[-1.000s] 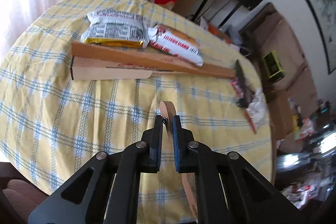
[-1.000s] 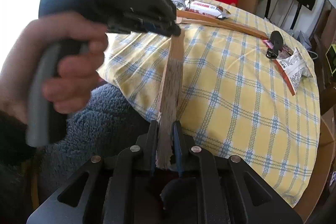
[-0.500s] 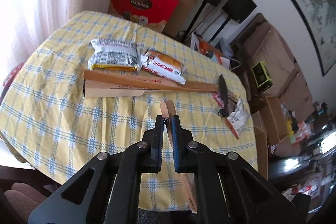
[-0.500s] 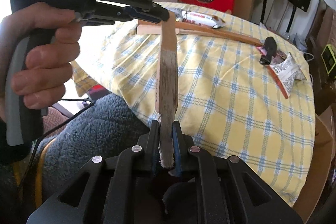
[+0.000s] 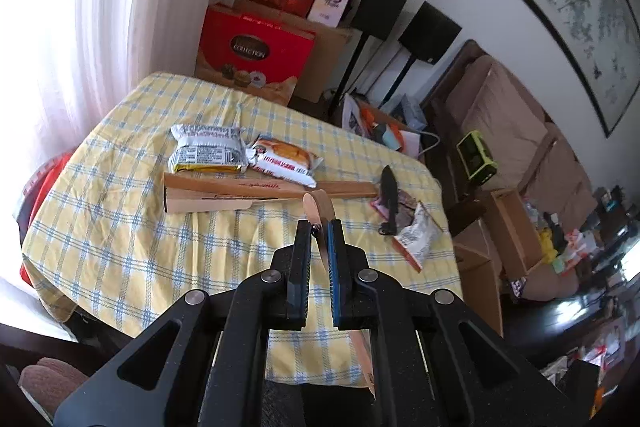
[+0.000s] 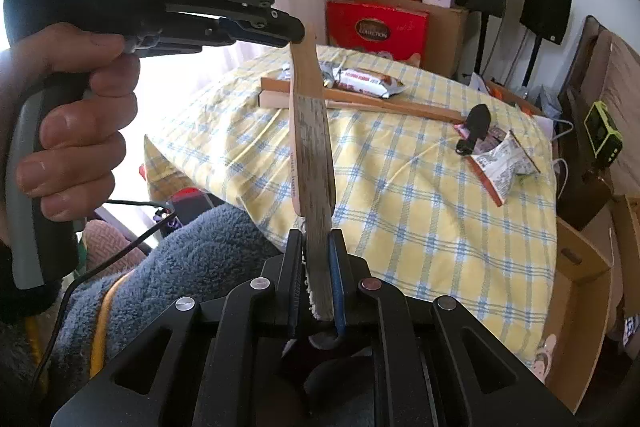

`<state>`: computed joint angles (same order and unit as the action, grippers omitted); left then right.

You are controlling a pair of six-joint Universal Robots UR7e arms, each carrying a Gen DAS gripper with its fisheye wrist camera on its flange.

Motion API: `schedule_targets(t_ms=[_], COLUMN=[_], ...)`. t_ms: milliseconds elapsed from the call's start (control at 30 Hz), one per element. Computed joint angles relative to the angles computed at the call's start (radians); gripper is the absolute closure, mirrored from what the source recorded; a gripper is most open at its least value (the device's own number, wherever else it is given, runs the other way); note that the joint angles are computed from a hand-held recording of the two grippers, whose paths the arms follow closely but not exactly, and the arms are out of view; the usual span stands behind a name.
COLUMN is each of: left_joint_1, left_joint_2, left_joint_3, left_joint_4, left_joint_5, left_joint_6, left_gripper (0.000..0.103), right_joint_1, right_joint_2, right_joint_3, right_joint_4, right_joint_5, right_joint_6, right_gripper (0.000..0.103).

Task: Organize objects
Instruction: 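Carry the upright wooden slat fan over the cardboard box with both grippers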

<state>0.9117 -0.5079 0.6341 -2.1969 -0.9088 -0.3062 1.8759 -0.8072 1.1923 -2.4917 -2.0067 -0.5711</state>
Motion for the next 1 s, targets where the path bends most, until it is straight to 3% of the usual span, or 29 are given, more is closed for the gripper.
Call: schedule_targets(t_ms=[333,667,1000], left_joint_1=[-0.041,-0.097,-0.142], left_joint_2=[-0.015,0.048,0.126], left_joint_3=[0.023,-0.020,-0.106], left_joint_4=[-0.025,-0.018,0.042], left_joint_5=[0.029,0.110,0.120], left_joint_6=[0.014,0.078,0.114], left_gripper=[0.096,0.096,0.096], right_joint_1=[0.008,-0.030,-0.074], right_joint_2=[-0.048,-0.125,-0.202], right_joint_3=[0.056,0.139,0.222], right_joint_4=[-0.058,-0.117,-0.163], right_joint_5=[0.015,0.063,0.095], right_joint_6=[-0.004,0.014,0.033], right_gripper=[0.091,0.091,0.091])
